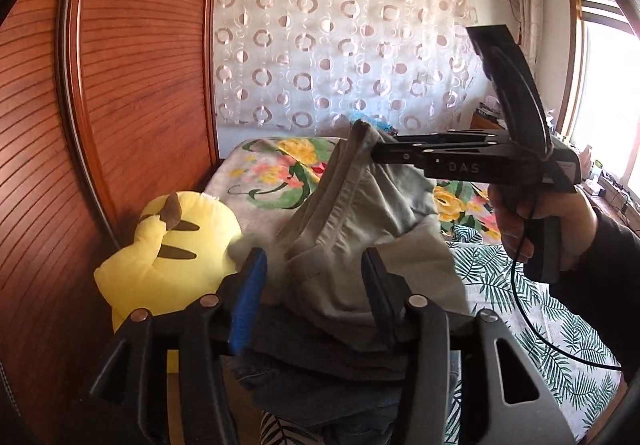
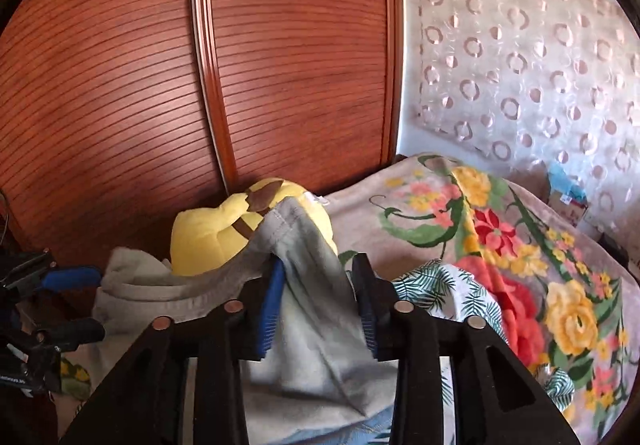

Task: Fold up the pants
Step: 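Lower the khaki bundle onto the folded jeans stack and open both tools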

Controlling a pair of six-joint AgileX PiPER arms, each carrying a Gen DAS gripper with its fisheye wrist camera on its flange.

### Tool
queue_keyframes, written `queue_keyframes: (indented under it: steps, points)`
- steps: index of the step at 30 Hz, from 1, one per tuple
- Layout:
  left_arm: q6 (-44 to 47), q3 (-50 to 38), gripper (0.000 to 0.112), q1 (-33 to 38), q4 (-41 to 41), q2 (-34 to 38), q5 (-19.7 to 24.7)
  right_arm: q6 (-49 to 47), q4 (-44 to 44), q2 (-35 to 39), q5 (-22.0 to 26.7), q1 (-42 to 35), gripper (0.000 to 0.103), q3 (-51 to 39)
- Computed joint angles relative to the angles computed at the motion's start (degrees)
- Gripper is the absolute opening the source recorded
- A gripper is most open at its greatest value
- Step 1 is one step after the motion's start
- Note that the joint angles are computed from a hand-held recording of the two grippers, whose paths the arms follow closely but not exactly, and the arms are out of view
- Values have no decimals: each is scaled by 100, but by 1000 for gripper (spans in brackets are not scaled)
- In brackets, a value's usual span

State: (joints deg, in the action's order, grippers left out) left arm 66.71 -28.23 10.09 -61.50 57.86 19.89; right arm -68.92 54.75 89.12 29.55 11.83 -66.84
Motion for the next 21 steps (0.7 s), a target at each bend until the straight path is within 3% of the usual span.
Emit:
queue_keyframes:
  steps: [4,9,17,21]
  points:
    - [101,9,78,-223,-89,1,-164,-388,379,-324,-77,-99,39,382]
    - [-240,48,79,-621,244,197,-548,-771,768,-673,-312,-79,43,872]
    - [-996,180,79,-760,993,373,-766,-1391,1380,-856,-135,-345,43,1561]
    - [-1973,238,79,-1060,1819,458,-1002,-1504,1603,-762,-108,-394,43,1658]
